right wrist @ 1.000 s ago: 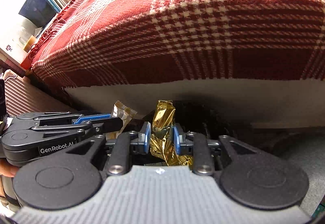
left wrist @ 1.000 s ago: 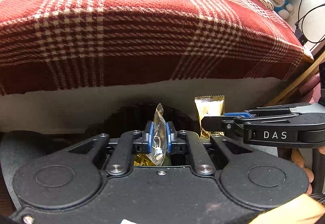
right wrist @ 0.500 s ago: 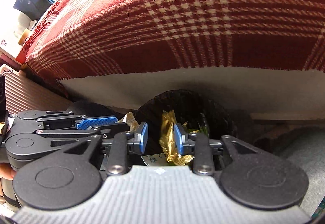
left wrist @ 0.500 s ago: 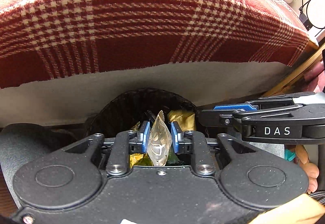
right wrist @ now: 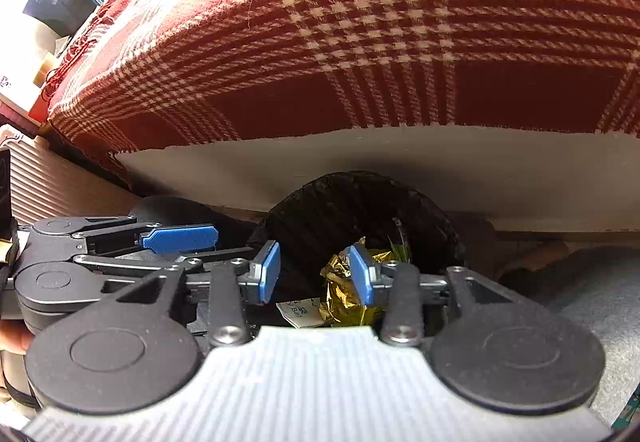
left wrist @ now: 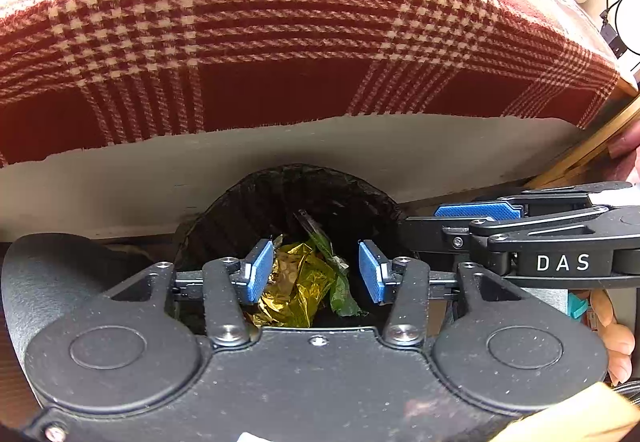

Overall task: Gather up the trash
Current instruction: 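Open both tools over the black bin to drop the wrappers, then move the left tool to the red marker and grasp it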

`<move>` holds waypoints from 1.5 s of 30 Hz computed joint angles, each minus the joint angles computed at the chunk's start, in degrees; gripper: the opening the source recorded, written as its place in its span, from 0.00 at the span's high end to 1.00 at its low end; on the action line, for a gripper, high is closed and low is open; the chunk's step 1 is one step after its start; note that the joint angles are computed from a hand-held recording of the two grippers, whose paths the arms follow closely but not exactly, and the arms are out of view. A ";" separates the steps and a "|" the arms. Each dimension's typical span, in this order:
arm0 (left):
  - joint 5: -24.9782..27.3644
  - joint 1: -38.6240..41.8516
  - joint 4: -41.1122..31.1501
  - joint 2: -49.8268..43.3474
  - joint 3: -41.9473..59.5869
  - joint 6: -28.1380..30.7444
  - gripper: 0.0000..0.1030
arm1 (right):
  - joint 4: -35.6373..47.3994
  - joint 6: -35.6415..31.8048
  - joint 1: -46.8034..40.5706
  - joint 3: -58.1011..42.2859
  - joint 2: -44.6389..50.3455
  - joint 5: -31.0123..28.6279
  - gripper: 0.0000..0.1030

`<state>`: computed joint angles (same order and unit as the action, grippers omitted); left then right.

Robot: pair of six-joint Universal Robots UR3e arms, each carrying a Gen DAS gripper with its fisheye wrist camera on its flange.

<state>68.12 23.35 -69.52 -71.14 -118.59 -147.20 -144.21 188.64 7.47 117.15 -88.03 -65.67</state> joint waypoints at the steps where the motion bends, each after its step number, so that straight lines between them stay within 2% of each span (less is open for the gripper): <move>1: 0.01 0.13 -0.01 0.04 -0.07 0.03 0.55 | 0.12 -0.03 -0.01 -0.05 0.01 0.01 0.44; 12: -0.52 0.77 -0.38 0.55 0.01 -0.39 0.55 | 1.13 -0.61 0.40 -1.03 0.15 -0.73 0.40; 17: -5.52 4.32 -4.82 3.94 2.46 4.54 0.54 | 2.25 -2.87 -0.27 -2.31 -1.82 -0.57 0.38; 21: -11.84 6.97 -6.53 5.86 6.51 9.22 0.45 | 1.61 -5.96 -3.46 -3.47 -5.37 2.94 0.33; 23: -15.22 7.38 -6.23 4.21 9.49 9.05 0.40 | 0.51 -6.91 -4.75 -5.07 -6.37 3.36 0.30; 26: -17.86 5.52 -0.99 -2.04 14.77 3.96 0.35 | -1.72 -7.50 -5.94 -9.67 -5.44 1.50 0.29; 31: -15.87 -2.22 18.71 -14.74 22.15 -8.43 0.36 | -6.71 -6.66 -7.10 -18.66 0.81 -4.18 0.29; 34: -13.77 -7.02 27.88 -23.78 28.55 -14.22 0.39 | -7.21 -6.40 -8.62 -25.89 5.97 -5.19 0.29; 36: -11.50 -10.20 31.43 -30.41 34.28 -17.64 0.46 | -7.38 -6.76 -9.19 -30.58 9.59 -5.72 0.29; 38: -9.07 -13.38 32.95 -38.23 42.00 -20.56 0.53 | -7.05 -7.15 -9.19 -37.04 14.38 -6.87 0.29; 39: -7.77 -14.78 32.34 -42.33 46.74 -21.91 0.59 | -7.01 -7.47 -9.20 -39.82 16.57 -7.23 0.29; 41: -5.40 -16.97 29.03 -49.86 56.74 -24.28 0.65 | -6.85 -8.13 -9.23 -45.74 21.32 -7.62 0.29; 45: -0.08 -20.23 24.70 -64.53 76.66 -28.63 0.66 | -5.96 -7.60 -10.13 -56.75 30.44 -6.48 0.29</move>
<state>68.04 3.12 -44.82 -135.67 -41.93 -175.84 -150.17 181.05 -2.66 60.40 -57.59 -72.16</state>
